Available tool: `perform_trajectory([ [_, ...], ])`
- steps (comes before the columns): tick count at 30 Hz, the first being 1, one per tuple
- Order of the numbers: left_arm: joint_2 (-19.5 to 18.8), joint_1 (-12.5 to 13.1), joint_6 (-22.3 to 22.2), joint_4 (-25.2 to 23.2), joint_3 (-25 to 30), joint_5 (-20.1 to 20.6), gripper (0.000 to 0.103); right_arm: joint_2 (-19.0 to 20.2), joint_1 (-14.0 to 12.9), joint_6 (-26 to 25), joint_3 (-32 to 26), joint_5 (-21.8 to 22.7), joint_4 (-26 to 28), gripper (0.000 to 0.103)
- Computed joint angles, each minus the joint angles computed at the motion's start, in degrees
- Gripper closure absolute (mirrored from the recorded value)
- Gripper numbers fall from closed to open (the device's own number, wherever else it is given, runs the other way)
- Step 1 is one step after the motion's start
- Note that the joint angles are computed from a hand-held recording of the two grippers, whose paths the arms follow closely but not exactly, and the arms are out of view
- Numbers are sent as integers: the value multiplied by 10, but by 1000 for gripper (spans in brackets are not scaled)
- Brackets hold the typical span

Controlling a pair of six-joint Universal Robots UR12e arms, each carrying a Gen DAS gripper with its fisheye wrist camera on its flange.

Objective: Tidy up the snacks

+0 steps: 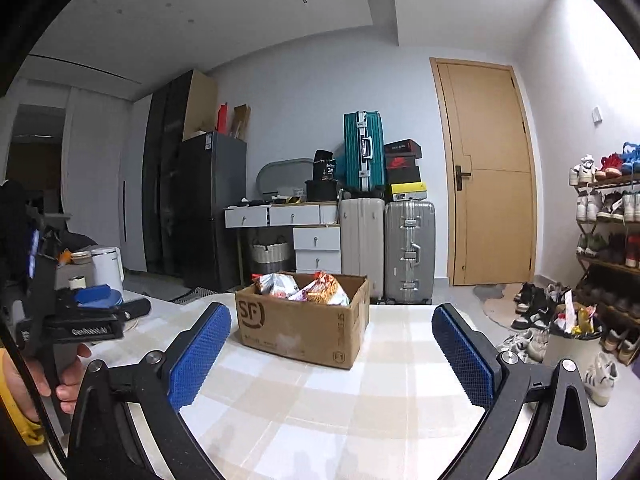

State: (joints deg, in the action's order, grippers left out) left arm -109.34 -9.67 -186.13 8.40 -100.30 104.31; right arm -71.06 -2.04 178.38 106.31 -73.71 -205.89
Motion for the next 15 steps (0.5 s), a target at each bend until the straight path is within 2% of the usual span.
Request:
perform_trajectory([
  [5,-23,9,-19,-3,7,-2,0,13,0,1,-2,2,11,0],
  [8,-32,8,-14,5,11,10,0,16,-1,-1,-9,9,29,0],
  [15,-33,6,-4,6,16,9,0,20,3,-17,-17,9,53,0],
])
